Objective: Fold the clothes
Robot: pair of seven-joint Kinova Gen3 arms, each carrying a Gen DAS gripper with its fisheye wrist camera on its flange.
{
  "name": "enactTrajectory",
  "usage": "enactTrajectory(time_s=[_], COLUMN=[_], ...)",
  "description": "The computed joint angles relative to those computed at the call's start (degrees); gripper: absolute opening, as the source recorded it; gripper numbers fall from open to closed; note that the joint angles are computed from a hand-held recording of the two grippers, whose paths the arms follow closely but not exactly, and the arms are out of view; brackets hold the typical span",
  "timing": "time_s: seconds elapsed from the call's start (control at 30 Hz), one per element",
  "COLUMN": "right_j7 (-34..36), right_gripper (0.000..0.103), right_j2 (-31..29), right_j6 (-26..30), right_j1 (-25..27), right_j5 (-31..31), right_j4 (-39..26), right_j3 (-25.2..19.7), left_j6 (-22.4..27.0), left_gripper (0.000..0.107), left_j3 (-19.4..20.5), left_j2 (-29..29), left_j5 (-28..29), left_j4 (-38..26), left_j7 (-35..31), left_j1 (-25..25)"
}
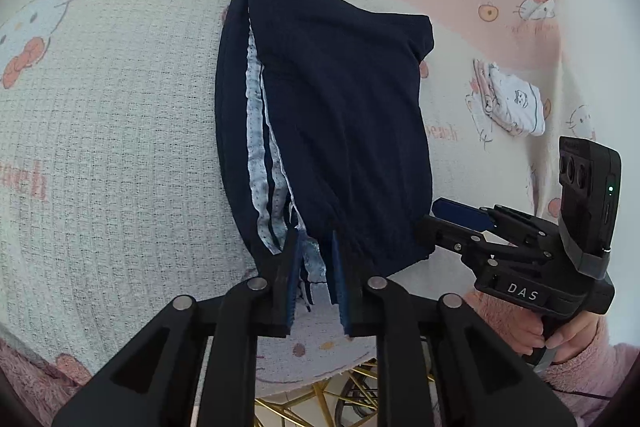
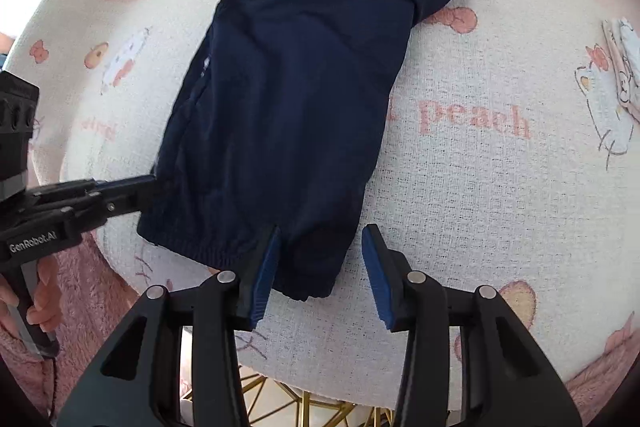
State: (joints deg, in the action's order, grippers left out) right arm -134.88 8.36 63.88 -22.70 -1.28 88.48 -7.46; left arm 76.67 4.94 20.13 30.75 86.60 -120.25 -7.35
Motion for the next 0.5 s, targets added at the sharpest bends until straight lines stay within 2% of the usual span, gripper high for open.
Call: enactTrajectory(time_s=[0.03, 0.13, 0.33, 0.47, 0.5], right_j7=[-0.1, -0.3, 0.6, 1.1, 1.5], right_gripper=[0.043, 0.043, 0.043, 0.044, 0.045], right_j2=[-0.6, -1.1, -1.7, -2.1, -2.0], right_j6=[-0.8, -1.1, -1.5, -1.6, -1.3], right_j1=[0.1, 0.4, 1.4, 1.9, 2.0], right_j5=[-0.2, -0.2, -2.2, -2.5, -2.6], right_j4=[0.6, 1.5, 3.6, 4.3, 4.4], right_j3=[0.0, 0.0, 0.0, 0.1, 0.1], left_j6=[-0.3, -1.4, 1.7, 1.9, 2.1], left_gripper=[0.035, 0.035, 0.035, 0.035, 0.028], left_j3=[-0.1, -0.6, 0.4, 0.1, 0.2], left_j2=[0.1, 0.1, 0.4, 1.6, 1.8], left_j5=[-0.5, -2.6, 5.4, 3.3, 2.2], left_j4=[0.1, 0.3, 1.4, 0.7, 0.7], left_j7=[0.7, 2.9, -0.5, -0.1, -0.3], left_j1=[0.5, 2.2, -3.3, -1.6, -1.1])
